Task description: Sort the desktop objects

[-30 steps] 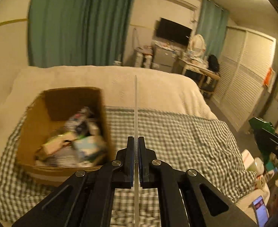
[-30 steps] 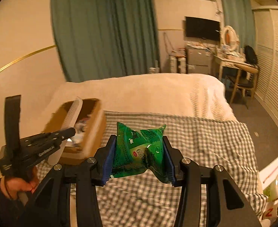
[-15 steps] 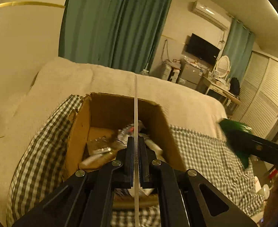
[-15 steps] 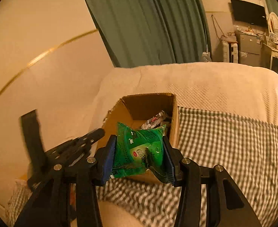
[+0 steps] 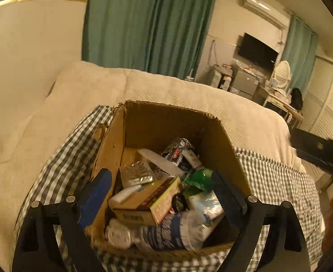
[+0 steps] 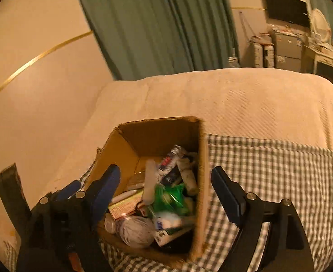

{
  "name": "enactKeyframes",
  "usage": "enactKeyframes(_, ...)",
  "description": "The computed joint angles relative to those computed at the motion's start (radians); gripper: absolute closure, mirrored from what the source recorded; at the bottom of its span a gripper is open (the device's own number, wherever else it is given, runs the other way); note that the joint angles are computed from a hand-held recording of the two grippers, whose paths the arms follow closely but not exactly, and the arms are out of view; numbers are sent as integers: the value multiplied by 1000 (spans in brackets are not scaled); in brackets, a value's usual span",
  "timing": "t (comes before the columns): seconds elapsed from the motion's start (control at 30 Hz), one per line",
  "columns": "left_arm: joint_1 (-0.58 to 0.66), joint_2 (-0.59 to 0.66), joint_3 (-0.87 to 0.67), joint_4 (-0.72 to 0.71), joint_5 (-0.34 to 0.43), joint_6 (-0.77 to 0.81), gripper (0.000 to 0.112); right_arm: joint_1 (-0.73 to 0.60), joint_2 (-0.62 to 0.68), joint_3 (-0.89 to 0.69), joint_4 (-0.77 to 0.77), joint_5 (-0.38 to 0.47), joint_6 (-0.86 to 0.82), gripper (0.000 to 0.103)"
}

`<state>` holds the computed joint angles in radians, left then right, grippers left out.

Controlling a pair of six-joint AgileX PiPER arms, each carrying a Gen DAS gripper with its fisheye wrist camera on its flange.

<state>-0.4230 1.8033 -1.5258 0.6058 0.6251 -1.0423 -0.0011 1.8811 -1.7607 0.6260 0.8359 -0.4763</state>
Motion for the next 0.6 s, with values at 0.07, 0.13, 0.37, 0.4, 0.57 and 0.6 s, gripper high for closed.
enactKeyframes(0.07, -36, -28, -31, 24, 70, -26, 20, -45, -43, 23, 13, 21, -16, 21)
enactKeyframes(0.13, -96, -65, -60, 104, 147, -94, 9, -96, -123, 76, 6, 16, -27, 14)
enactKeyframes(0.37, -328, -107, -65, 430, 373, -407, 9, -281, -426, 349, 30, -127, -127, 1)
enactKeyframes(0.4, -349, -91, -62, 427, 399, -423, 9, -296, -444, 384, 44, -149, -144, 1)
enactKeyframes(0.57, -389, -60, 69, 402, 271, -498, 9, -366, -472, 593, 42, -216, -221, 1)
enactKeyframes(0.6, -393, -46, 60, 394, 272, -471, 9, -376, -467, 632, 55, -244, -247, 1)
